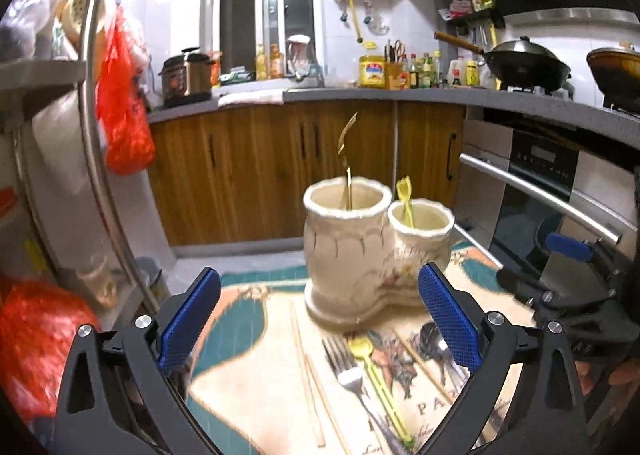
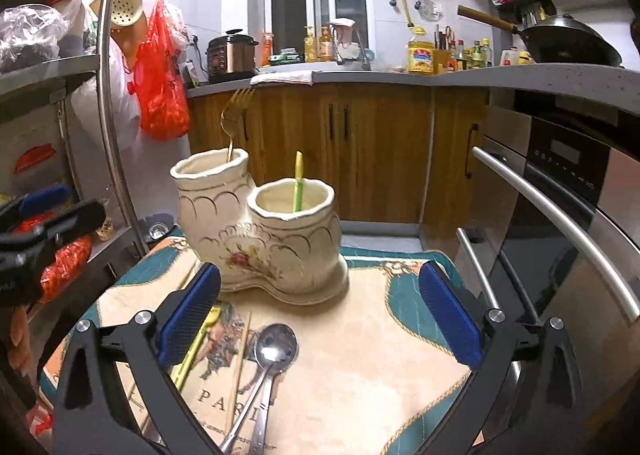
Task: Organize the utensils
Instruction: 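Open both tools to release the utensils and withdraw from the holder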
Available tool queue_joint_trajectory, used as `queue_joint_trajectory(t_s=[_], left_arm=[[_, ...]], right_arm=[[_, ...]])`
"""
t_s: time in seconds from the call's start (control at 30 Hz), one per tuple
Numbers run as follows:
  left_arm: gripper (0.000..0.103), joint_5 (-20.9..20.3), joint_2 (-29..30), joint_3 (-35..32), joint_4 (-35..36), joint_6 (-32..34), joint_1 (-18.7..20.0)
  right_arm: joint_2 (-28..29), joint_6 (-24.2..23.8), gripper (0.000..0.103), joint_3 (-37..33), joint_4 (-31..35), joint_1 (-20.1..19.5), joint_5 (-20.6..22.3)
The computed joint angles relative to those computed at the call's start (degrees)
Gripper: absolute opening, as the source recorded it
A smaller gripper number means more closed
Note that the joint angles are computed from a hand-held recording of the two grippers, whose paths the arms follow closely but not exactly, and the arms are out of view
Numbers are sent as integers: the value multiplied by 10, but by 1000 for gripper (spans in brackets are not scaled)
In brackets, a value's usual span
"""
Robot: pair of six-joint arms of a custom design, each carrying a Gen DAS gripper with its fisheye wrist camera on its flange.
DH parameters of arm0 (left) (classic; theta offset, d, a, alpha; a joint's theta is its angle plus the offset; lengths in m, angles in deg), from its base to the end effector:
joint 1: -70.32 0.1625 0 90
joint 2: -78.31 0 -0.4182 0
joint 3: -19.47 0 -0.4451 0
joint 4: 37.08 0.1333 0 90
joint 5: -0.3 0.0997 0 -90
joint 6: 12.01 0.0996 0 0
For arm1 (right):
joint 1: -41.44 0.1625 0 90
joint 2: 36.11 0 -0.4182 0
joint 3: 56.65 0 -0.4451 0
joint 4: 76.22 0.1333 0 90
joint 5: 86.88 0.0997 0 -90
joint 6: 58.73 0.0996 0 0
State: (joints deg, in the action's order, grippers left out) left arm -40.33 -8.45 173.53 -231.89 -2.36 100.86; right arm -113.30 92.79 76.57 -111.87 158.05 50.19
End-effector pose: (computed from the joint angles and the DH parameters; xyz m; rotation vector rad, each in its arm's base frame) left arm -0.1643 -0.3395 0.1787 1.0353 2.1526 -1.1836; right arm 0.2198 -0.3040 0.0841 0.3807 -2.0151 1.3505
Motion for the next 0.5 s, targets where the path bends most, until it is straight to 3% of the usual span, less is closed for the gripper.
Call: queue_joint_trajectory(t_s=[0.33, 0.5], left_arm=[[98, 62, 142, 17, -162, 39, 20], [98, 59, 144, 15, -142, 35, 43]], right_arm=[[22, 17, 98, 1, 4, -28, 5], [34, 35, 98, -5, 27, -49, -11]])
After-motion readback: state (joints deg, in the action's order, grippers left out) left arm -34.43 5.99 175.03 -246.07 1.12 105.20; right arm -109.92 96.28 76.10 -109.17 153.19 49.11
